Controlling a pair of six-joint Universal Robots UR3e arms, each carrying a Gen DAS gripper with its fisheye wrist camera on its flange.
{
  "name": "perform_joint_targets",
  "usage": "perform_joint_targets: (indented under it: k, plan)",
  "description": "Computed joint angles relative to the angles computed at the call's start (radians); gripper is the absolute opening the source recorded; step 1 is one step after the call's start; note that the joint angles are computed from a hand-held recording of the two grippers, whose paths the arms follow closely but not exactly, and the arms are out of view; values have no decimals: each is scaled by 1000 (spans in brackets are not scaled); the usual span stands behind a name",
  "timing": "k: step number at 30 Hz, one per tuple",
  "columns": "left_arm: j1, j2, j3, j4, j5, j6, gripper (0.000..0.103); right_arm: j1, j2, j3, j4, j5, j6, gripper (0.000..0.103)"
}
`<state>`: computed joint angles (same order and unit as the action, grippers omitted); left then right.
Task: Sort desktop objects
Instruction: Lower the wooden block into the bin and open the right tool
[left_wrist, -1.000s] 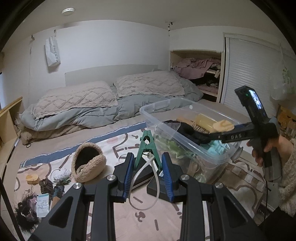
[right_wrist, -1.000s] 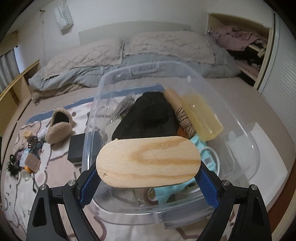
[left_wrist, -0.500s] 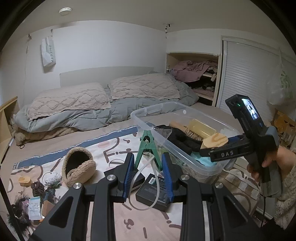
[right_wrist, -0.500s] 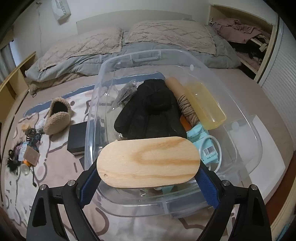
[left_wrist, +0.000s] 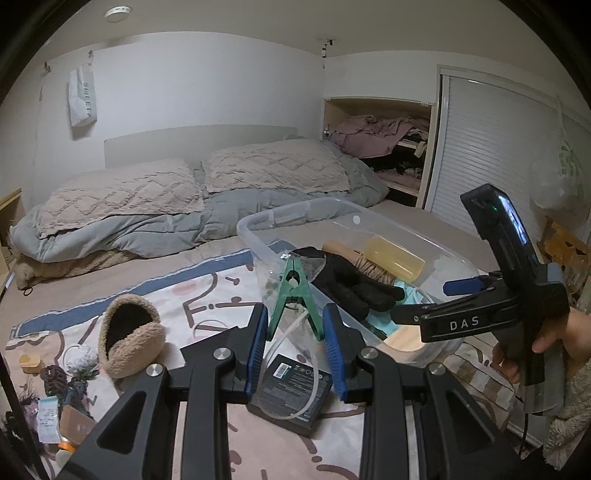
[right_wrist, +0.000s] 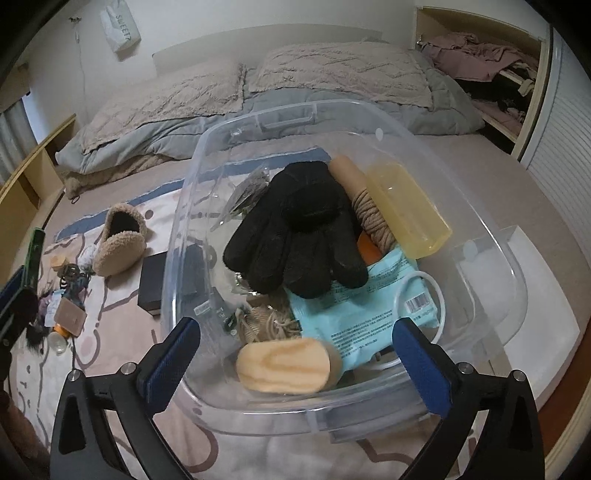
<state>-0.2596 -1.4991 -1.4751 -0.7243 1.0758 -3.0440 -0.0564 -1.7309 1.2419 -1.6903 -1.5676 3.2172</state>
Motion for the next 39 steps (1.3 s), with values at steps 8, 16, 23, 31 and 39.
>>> perform_joint_targets:
  k: [8,16,23,31,39]
  plan:
    - [-78,-97,98,9,42,-54,31,-97,-87,74,-85,33,-40,103]
    - [-169,-227,269,8,65,-123,31,-225,-210,160,-190,92,-84,103]
    - [-254,-382,491,-106,73,-164,31,-301,-265,190,-201,92,-129,103]
    - [-328,-545,735,-284,123,-166,31,-401,-314,222,-183,153,-172,103]
    - [-355,-672,951,-438,144,-184,31,-453,-331,236,-167,182,-203,103]
